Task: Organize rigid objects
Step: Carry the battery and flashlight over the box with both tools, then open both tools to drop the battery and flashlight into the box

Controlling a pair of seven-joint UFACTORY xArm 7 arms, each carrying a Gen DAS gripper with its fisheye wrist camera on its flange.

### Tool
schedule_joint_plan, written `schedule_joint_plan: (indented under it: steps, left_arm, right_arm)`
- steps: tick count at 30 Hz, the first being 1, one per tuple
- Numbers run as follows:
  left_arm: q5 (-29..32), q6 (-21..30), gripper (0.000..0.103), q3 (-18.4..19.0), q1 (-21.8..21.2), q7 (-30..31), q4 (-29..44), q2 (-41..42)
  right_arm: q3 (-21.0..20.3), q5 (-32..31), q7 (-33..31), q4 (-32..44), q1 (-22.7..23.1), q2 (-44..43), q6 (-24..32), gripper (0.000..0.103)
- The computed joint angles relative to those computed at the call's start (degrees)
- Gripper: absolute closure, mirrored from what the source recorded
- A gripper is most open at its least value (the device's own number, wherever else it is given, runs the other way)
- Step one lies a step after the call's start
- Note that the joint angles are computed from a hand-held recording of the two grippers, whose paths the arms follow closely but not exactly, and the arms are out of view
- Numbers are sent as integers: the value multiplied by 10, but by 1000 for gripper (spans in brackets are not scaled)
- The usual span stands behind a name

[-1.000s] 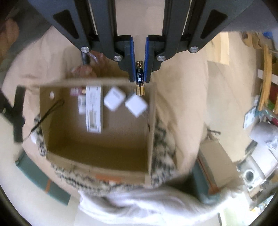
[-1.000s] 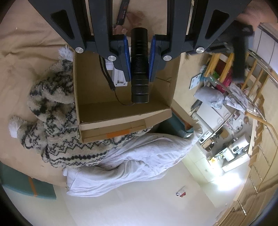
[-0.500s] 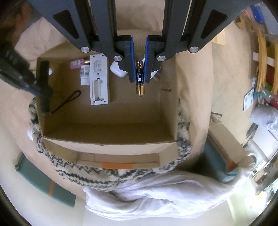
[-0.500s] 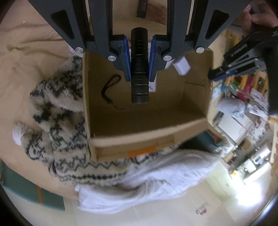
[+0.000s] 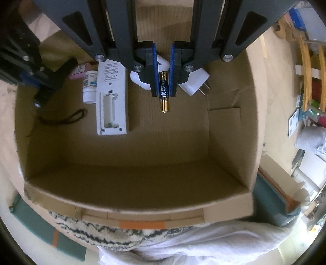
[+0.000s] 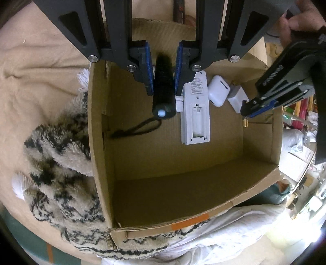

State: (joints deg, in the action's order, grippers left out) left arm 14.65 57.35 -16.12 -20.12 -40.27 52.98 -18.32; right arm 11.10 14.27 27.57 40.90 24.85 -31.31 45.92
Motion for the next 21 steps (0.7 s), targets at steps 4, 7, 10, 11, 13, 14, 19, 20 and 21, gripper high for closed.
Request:
schedule_joint_plan:
  steps: [4, 7, 10, 11, 13, 14, 19, 20, 21]
  left_arm:
    - [5, 1, 94, -2, 0, -3, -2, 6]
    - [9, 6, 94, -1, 0, -2, 0, 8]
    - [18, 12, 94, -3, 0, -5, 5, 11]
    - [22, 14, 94, -4, 0, -7, 5, 10]
    - [29, 21, 94, -7, 0, -10, 10, 10]
    - [30, 25, 91, -6, -1, -8, 11, 10]
    - [28, 37, 45, -5, -2, -9, 11, -8]
    - [32, 35, 38, -8, -1, -14, 7, -18]
    - [35, 37, 38, -11, -1, -17, 4, -27]
  right_arm:
    - [5, -5, 6, 5, -1, 5, 3, 82]
    - [7, -5, 12, 8, 0, 10, -8, 82]
    - [1, 2, 11, 3, 2, 3, -24, 80]
    - [0, 5, 14, 0, 1, -1, -32, 80]
    - [-4, 12, 16, -7, 2, -11, -51, 62]
    - [-5, 16, 18, -11, 3, -16, -61, 47]
    - [-14, 29, 31, -31, 6, -41, -111, 17]
    - [-16, 32, 34, -34, 7, -44, -115, 17]
    - [-19, 37, 37, -37, 8, -46, -117, 17]
